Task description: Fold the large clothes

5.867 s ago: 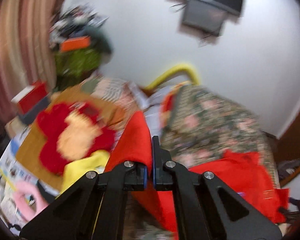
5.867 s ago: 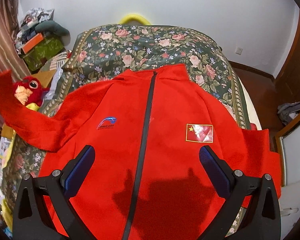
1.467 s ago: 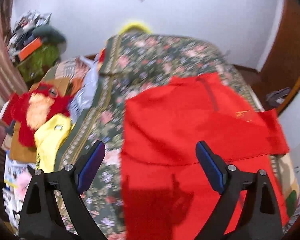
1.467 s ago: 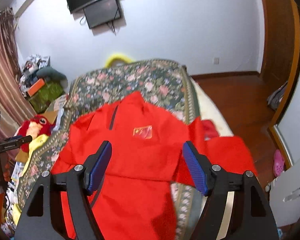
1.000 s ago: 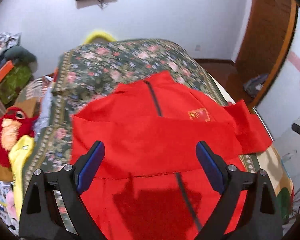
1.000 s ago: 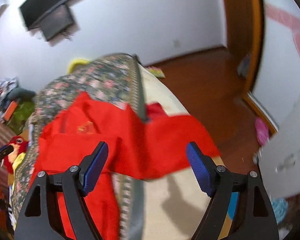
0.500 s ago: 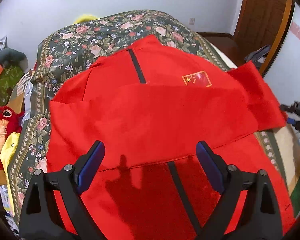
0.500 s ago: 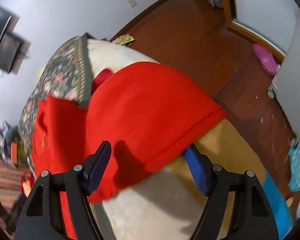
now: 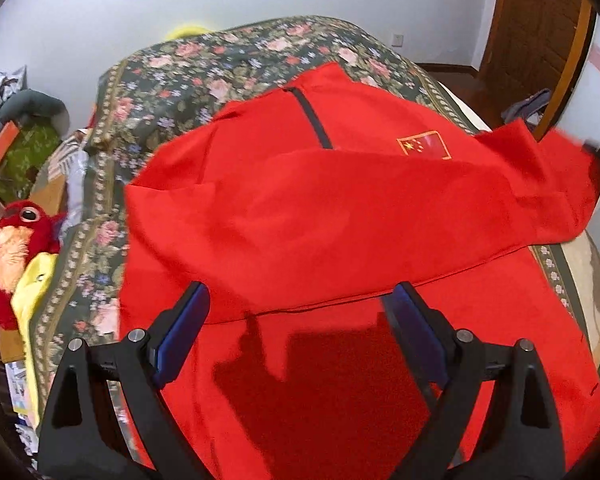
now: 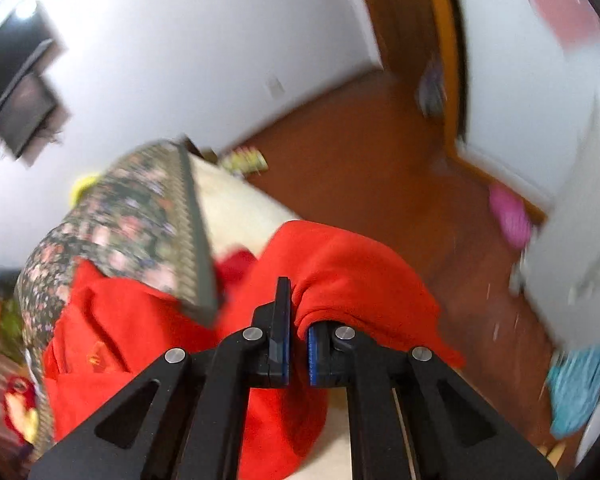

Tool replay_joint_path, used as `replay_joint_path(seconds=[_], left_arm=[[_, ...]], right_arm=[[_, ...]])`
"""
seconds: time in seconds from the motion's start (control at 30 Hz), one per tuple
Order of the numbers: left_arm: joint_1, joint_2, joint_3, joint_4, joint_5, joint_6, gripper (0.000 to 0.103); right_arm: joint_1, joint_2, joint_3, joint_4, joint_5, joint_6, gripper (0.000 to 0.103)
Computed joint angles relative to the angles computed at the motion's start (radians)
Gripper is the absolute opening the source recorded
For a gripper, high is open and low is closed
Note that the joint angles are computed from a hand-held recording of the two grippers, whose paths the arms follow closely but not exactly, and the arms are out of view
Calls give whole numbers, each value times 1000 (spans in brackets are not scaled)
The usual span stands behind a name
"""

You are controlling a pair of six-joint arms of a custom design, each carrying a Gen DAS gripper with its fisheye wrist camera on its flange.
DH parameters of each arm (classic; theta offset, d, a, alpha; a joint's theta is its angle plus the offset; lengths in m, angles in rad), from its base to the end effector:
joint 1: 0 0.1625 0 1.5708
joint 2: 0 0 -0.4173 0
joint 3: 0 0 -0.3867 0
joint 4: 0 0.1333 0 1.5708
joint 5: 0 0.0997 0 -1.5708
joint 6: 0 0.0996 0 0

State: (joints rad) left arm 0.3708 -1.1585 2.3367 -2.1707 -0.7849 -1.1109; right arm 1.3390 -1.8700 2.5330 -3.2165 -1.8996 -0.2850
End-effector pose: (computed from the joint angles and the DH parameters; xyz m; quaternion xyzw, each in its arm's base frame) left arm -0.2619 -0.3204 0.0741 0.1485 0.8797 -0.2295 0.3891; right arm 0.0260 -0.3303 0.3539 -0.0541 -0.8716 0.4131 0.2584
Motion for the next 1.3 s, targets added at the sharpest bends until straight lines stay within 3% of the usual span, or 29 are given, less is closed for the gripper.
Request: replay_joint_path(seconds=[0.2,0.33,0.4,0.47,0.63,0.8,0.9,1.03,1.13,1.2,1.3], left_arm=[[-32,-103,47,21,-1,-58,93],[-65,-170,78,65,1,-95,93],[-85,-203,92,98,3,-114,93],[-108,-245,112,130,3,-130,93],[-161,-357,159,234,0,-190,93],[-178,-459,210,286,-32,-238,93],[-183,-509,234,308,-58,-255,93],[-208,-559,252,379,-76,-293,93],[-222,-588,261,415,-85,-322,93],[-217,-593,262,421,-89,-332,93],[-200,-575,251,415,-91,-337,93]], right_arm=[[311,-32,-57,77,-61,20,6],[428,5,-77,122,-57,61,6],[504,64,-83,122,-82,76,6],[538,110,-86,134,-73,96,6],[578,251,-93,185,-21,180,6],[633,464,-129,279,-97,235,6],[623,574,-123,346,-112,258,6],[616,645,-103,417,-158,264,13],[606,648,-95,496,-156,276,38],[587,613,-87,540,-116,280,66],[569,534,-87,634,-78,276,72]])
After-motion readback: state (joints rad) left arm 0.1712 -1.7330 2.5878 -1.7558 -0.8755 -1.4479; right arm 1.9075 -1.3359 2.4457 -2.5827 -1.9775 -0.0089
